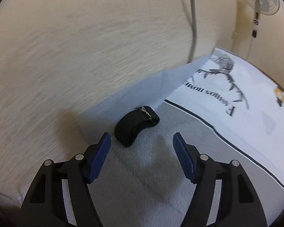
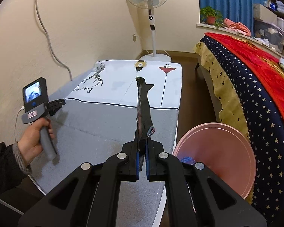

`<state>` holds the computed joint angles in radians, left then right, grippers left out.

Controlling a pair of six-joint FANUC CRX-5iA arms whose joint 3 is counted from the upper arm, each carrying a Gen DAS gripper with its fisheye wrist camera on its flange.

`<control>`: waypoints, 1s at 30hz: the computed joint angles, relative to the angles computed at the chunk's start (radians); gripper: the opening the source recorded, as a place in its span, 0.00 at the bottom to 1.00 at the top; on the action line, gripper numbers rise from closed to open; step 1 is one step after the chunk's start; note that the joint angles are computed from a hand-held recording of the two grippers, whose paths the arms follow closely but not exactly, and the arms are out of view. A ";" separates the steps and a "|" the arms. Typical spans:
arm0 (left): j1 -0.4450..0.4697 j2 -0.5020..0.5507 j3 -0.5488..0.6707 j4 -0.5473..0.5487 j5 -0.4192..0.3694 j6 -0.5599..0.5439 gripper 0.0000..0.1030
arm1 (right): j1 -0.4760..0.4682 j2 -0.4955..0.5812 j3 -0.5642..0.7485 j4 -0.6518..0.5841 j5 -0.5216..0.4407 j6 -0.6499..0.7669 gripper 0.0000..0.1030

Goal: Collect trash
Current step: 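Hold the snack packet with the right gripper while the left grasps the black hair clip, then carry the hair clip and snack packet to the bin and release both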

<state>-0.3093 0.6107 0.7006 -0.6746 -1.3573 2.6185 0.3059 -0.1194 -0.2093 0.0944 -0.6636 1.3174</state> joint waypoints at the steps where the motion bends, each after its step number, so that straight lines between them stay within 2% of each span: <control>1: 0.001 0.012 0.012 -0.006 -0.013 -0.002 0.65 | -0.004 0.003 0.004 -0.008 -0.004 0.006 0.05; 5: 0.019 0.055 0.058 0.000 -0.054 -0.008 0.65 | -0.010 0.013 0.011 -0.010 -0.009 0.007 0.05; 10: 0.022 0.088 0.101 0.001 -0.063 -0.019 0.64 | -0.010 0.020 0.013 -0.006 -0.016 0.014 0.05; 12: 0.022 0.086 0.093 0.000 -0.054 -0.004 0.44 | -0.008 0.021 0.012 -0.003 -0.020 0.015 0.05; 13: 0.030 0.078 0.077 0.017 -0.039 0.000 0.22 | -0.009 0.021 0.013 -0.004 -0.021 0.016 0.05; 16: 0.034 0.061 0.053 0.014 -0.024 0.028 0.08 | -0.012 0.021 0.012 -0.004 -0.020 0.016 0.05; 22: 0.031 0.001 -0.011 0.042 0.046 -0.001 0.06 | -0.019 0.020 0.013 -0.001 -0.012 0.021 0.05; 26: 0.012 -0.078 -0.073 0.079 0.138 -0.063 0.06 | -0.021 0.011 0.001 0.027 0.009 0.000 0.05; 30: -0.004 -0.171 -0.145 0.162 0.245 -0.172 0.06 | -0.030 -0.002 -0.008 0.045 0.026 -0.021 0.05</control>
<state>-0.3137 0.4399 0.5554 -0.5124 -1.1124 2.4463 0.2756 -0.1218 -0.2176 0.1392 -0.6378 1.2962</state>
